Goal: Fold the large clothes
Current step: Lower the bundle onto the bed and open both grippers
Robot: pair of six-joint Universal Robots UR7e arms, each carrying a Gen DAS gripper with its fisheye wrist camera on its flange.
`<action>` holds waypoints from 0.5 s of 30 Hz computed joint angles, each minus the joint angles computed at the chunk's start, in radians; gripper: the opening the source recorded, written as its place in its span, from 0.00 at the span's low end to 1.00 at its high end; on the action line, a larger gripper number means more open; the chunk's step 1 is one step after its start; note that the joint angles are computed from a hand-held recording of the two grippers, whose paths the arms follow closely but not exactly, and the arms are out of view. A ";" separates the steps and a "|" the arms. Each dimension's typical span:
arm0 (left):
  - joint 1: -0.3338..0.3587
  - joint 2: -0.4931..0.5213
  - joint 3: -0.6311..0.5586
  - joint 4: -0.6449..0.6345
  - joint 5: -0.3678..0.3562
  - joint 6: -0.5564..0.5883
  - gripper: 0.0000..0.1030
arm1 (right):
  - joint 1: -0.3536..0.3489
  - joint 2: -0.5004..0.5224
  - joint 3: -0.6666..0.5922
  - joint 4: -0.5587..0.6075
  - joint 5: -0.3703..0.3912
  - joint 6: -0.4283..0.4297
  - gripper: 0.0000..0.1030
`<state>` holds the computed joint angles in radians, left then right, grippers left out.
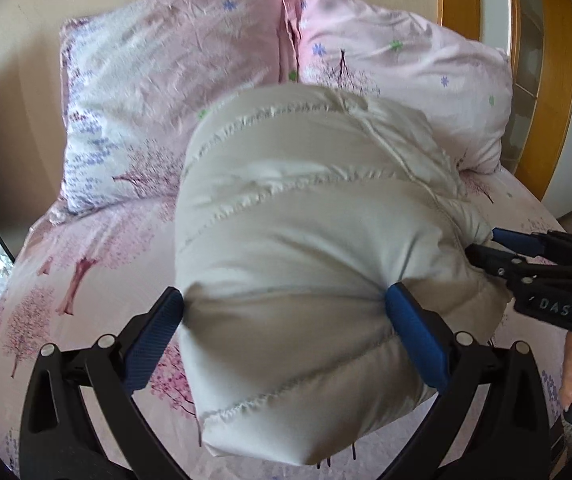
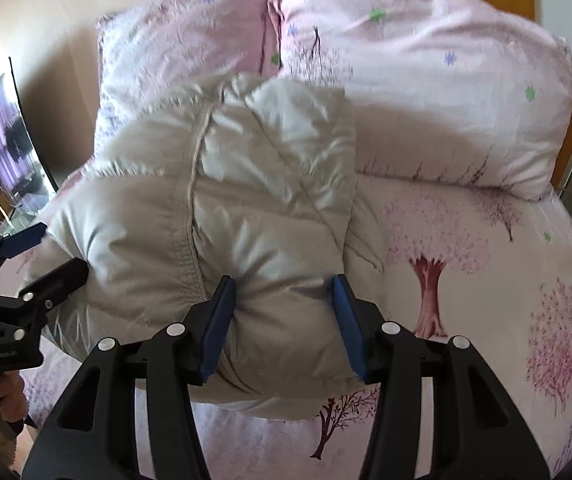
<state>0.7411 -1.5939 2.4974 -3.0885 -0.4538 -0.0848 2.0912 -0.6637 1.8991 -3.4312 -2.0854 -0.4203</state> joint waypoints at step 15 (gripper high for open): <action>-0.035 0.073 0.043 -0.133 0.085 0.056 0.98 | -0.042 0.036 -0.008 0.016 0.005 0.050 0.54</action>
<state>0.7065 -1.5211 2.5407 -3.2213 -0.3691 -0.0291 2.0495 -0.6275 1.8913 -3.4150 -2.0807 -0.3706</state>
